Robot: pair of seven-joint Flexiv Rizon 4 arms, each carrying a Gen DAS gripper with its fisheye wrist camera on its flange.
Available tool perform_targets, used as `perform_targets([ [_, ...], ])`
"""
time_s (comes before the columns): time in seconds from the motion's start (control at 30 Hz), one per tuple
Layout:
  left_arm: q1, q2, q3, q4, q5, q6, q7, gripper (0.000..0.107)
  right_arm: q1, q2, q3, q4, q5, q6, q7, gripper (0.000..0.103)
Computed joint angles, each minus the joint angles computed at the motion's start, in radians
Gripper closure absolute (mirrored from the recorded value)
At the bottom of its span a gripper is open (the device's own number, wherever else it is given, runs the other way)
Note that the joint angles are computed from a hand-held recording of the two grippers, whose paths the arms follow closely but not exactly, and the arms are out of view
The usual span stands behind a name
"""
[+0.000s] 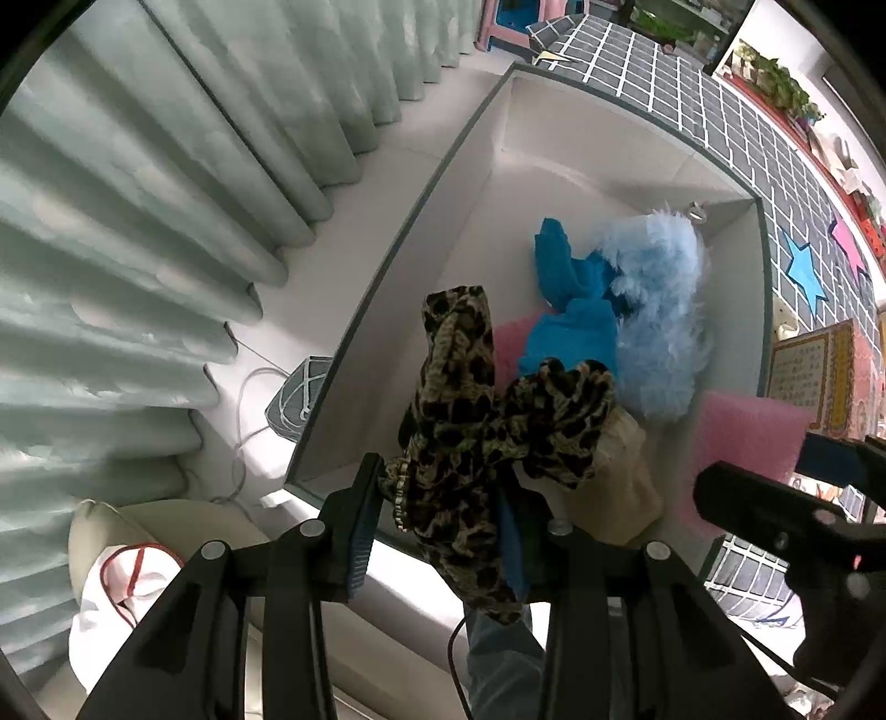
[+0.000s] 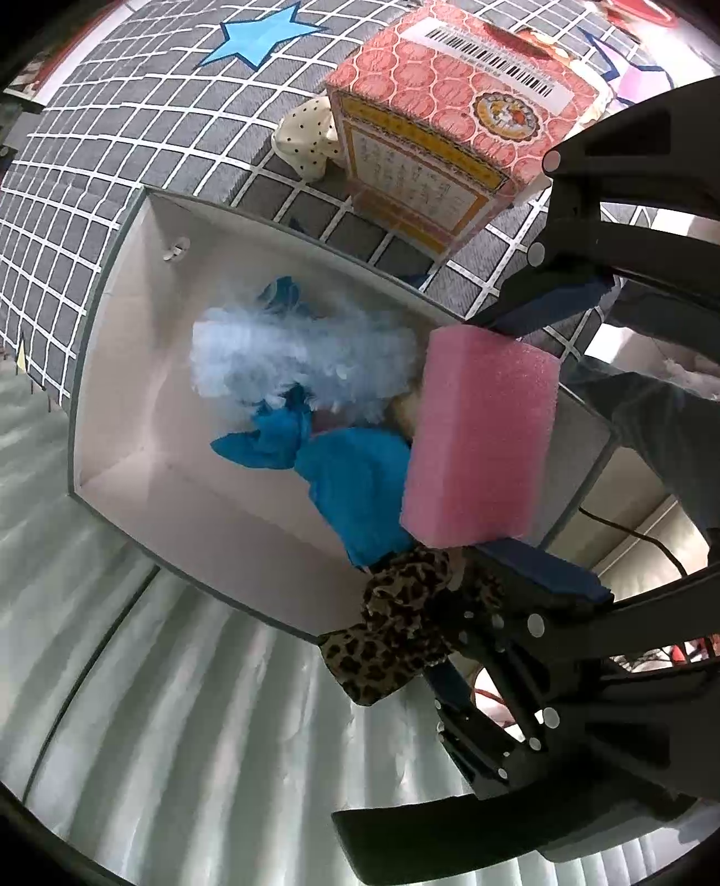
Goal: Organize soft objects
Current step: 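Open left tool dropping leopard cloth while right tool releases pink sponge into box, then move both tools back from the box to the pile on the bed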
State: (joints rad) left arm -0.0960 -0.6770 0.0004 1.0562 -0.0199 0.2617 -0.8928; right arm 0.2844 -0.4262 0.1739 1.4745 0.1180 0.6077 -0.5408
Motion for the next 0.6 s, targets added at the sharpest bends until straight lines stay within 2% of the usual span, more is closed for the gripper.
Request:
perform_targets([
  [0.23, 0.001, -0.004, -0.003, -0.005, -0.005, -0.005, 0.001, 0.06, -0.014, -0.005, 0.006, 0.003, 0.029, 0.029, -0.02, 0.031],
  [0.33, 0.005, 0.002, -0.006, 0.005, -0.014, 0.001, 0.006, 0.052, -0.018, 0.0, 0.007, 0.01, 0.038, 0.05, -0.028, 0.028],
  [0.37, 0.006, 0.006, -0.008, 0.01, -0.017, 0.007, 0.008, 0.048, -0.019, 0.002, 0.008, 0.012, 0.041, 0.057, -0.029, 0.019],
  [0.4, 0.007, 0.007, -0.009, 0.012, -0.02, 0.008, 0.01, 0.046, -0.02, 0.006, 0.007, 0.018, 0.042, 0.065, -0.029, 0.015],
  [0.47, 0.01, 0.012, -0.014, 0.015, -0.032, 0.008, 0.013, 0.028, -0.02, 0.012, 0.006, 0.023, 0.04, 0.072, -0.027, 0.015],
  [0.57, 0.015, 0.018, -0.02, 0.02, -0.055, 0.016, 0.008, 0.023, -0.021, 0.024, 0.003, 0.031, 0.035, 0.086, -0.027, 0.015],
  [0.6, 0.017, 0.016, -0.022, 0.015, -0.062, 0.009, 0.005, 0.02, -0.022, 0.029, 0.002, 0.033, 0.032, 0.091, -0.026, 0.009],
])
